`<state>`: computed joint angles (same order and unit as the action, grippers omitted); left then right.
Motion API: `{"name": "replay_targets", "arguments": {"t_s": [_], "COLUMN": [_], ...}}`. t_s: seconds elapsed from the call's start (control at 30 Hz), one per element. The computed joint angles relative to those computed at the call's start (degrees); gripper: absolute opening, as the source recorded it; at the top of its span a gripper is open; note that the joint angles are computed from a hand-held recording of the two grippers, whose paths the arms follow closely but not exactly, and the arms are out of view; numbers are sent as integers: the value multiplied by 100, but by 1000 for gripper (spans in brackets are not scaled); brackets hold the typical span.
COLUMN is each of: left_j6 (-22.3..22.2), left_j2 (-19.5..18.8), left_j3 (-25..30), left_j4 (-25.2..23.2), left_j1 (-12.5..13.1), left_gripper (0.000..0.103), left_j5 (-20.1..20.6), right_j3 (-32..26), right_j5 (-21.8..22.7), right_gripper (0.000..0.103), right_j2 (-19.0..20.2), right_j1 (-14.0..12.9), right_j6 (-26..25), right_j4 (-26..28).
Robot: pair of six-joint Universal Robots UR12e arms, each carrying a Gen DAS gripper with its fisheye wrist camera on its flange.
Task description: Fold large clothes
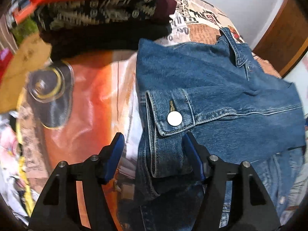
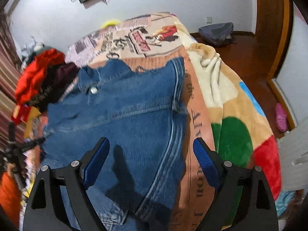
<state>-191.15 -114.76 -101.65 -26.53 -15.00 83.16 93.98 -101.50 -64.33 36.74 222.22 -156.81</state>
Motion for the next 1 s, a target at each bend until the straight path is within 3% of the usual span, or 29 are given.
{"name": "replay_targets", "arguments": {"t_s": [0.13, 0.27, 0.37, 0.53, 0.6, 0.63, 0.7, 0.8, 1.0], "left_j6": [-508, -818, -876, -740, -746, -633, -460, -230, -210], "left_j2": [-45, -187, -267, -379, -410, -392, -370, -286, -83], "left_j3": [-105, -188, -230, -125, -53, 6, 140, 311, 484], "left_j4": [10, 293, 584, 795, 803, 677, 473, 204, 373], "left_j1": [256, 451, 521, 480, 429, 375, 251, 40, -42], "left_gripper": [64, 66, 71, 74, 73, 62, 51, 29, 23], "left_j5": [-980, -1899, -2179, -2178, -2017, -1860, -1476, -788, -581], "right_j3": [97, 134, 84, -69, -65, -66, -104, -288, -764], "right_j5": [494, 1121, 1153, 1220, 1294, 1299, 1160, 762, 306], "right_gripper": [86, 74, 71, 69, 55, 48, 24, 18, 14], "right_j2": [13, 111, 189, 287, 302, 308, 309, 315, 358], "right_j1": [-190, -358, -378, -402, -435, -445, -430, -338, -255], "right_j6": [314, 489, 550, 375, 430, 504, 687, 416, -304], "right_j4": [-258, -493, -610, -565, -633, -678, -683, -489, -437]}}
